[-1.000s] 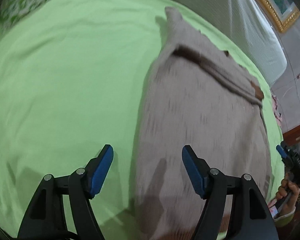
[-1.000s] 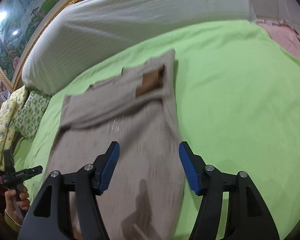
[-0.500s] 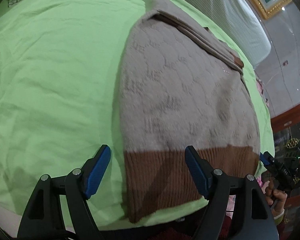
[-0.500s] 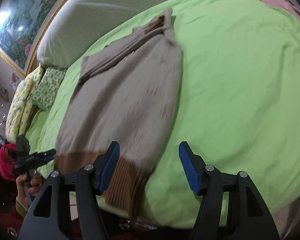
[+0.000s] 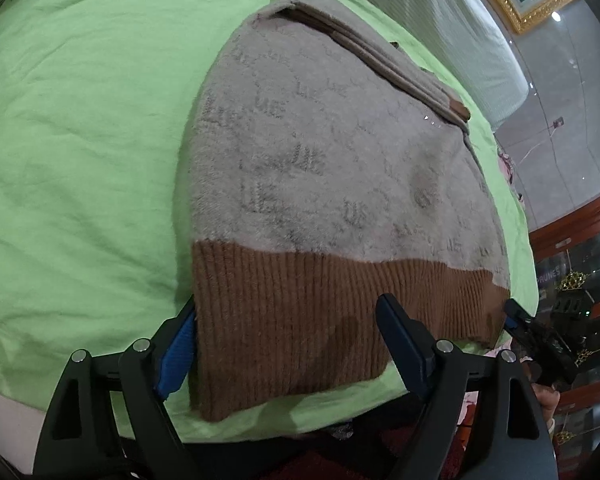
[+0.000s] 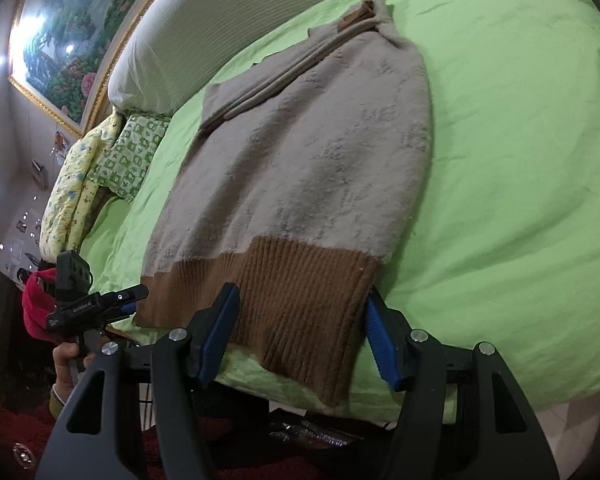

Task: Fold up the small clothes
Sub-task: 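Move both tools to the brown ribbed hem of the folded sweater, then grasp the brown hem with both grippers and fold it up toward the collar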

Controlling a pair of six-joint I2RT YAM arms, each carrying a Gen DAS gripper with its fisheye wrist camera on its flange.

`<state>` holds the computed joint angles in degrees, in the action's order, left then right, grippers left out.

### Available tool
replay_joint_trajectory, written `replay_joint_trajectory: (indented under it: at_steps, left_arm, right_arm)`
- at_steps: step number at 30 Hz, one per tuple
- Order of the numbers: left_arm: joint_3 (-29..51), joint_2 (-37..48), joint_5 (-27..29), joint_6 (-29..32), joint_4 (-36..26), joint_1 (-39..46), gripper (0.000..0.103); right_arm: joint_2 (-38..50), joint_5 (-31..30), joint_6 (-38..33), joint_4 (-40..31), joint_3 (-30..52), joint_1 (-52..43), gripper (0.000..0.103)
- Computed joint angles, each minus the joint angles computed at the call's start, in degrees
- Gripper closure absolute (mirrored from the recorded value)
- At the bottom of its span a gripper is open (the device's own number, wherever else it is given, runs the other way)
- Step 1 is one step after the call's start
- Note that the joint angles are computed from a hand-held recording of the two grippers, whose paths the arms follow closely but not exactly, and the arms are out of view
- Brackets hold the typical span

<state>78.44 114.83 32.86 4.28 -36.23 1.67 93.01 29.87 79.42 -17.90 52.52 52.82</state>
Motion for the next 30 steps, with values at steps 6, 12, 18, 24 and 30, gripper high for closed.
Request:
replay_joint_trajectory:
  at_steps: [6, 12, 18, 24, 30]
  left_arm:
    - [-1.18, 0.68, 5.25, -0.10, 1.85, 2.43, 0.094]
    - [-10.48, -9.48, 15.54, -2.11, 8.24, 6.10, 0.096]
    - [-16.37, -17.71, 22.30, -2.90, 11.02, 6.73, 0.096]
    - [-11.38, -13.20, 22.03, -6.50, 11.57, 4.78, 0.096]
    - [1.82, -7.36, 21.67, -13.44, 15.70, 1.75, 0.095]
  right_arm:
    - [-0.88, 0.82, 1.32, 2.90, -2.61, 0.24, 0.092]
    - [-16.05, 12.10, 1.47, 2.63, -10.22, 8.27, 0.095]
    - [-30.44, 26.43, 9.06, -6.05, -14.26, 20.54, 0.096]
    - [-32.47, 22.53, -1.00, 8.29, -19.51, 15.09, 0.096]
    - [-32.43, 9.63, -20.45, 24.49, -20.05, -0.44, 0.096]
